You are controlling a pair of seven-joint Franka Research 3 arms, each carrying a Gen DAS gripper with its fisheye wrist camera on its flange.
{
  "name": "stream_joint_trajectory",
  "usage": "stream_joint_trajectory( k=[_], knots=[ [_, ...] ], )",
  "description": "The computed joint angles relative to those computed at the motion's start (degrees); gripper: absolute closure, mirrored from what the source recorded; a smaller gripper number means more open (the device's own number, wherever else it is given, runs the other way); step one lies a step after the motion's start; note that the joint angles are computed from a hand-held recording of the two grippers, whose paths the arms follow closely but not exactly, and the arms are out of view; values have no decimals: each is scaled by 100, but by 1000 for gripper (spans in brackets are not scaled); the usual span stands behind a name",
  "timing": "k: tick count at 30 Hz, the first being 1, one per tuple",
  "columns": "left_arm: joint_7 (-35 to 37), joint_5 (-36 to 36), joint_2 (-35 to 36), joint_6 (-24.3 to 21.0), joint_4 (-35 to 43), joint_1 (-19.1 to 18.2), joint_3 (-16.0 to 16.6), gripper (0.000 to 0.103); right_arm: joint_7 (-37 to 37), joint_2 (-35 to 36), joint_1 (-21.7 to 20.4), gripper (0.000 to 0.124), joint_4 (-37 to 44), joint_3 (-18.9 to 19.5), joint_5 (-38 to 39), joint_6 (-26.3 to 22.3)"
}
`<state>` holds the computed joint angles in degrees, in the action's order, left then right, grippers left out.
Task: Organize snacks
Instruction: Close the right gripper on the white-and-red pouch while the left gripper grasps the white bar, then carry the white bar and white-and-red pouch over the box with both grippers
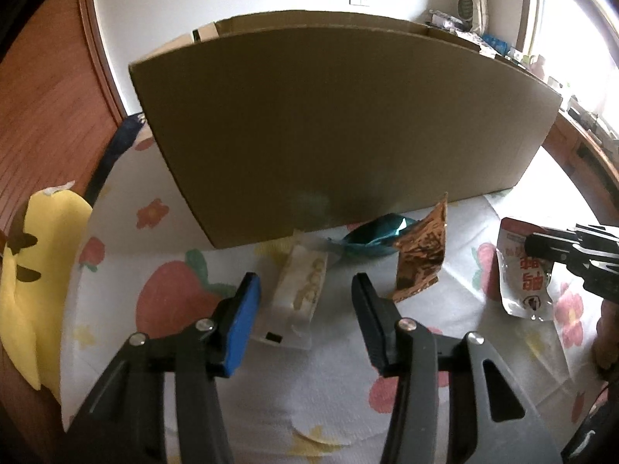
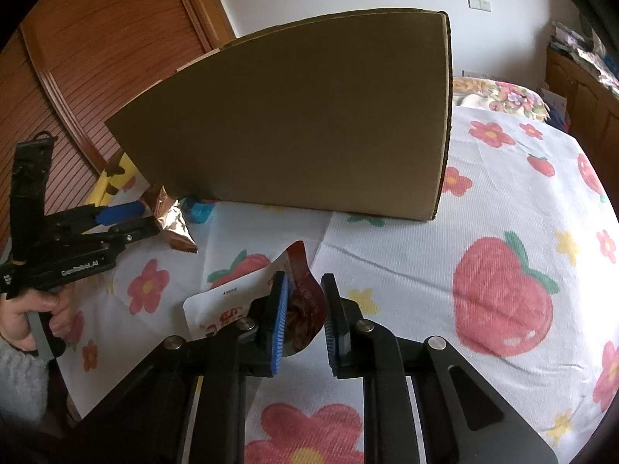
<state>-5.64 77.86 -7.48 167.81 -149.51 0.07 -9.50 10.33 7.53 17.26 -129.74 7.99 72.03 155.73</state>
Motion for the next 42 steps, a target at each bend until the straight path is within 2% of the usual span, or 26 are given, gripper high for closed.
stream_joint_trajectory(
  k=[7, 9, 12, 19, 26, 30, 35, 42],
  knots=[
    [-177, 260, 79, 74, 30, 40, 36, 56, 49, 19, 0, 109, 17, 7, -46, -2],
    [-289, 409, 79, -16, 32, 18, 20, 72, 42, 20, -1, 109, 17, 10, -43, 4],
    [-578, 635, 31, -133, 6, -49, -12, 80, 34, 26, 6, 109, 18, 18, -65, 5],
    [-987, 869, -244, -195, -216, -172, -31, 82, -48, -27, 53, 109, -50, 47, -114, 119],
    [-746, 546, -566, -484, -417, -385, -236, 82, -91, -128, 67, 109, -161, 13, -94, 66],
    [-567, 342, -774, -586, -481, -486, -349, 82, -199, -246, 49, 116, -234, -22, 32, -106],
    [-472, 189, -1058, -566, -567, -520, -452, 82, -318, -454, 96, 122, -364, -74, 97, -220],
    [-444, 69, -1430, -450, -631, -485, -569, 82, -627, -787, 221, 123, -552, -136, 192, -157]
  ],
)
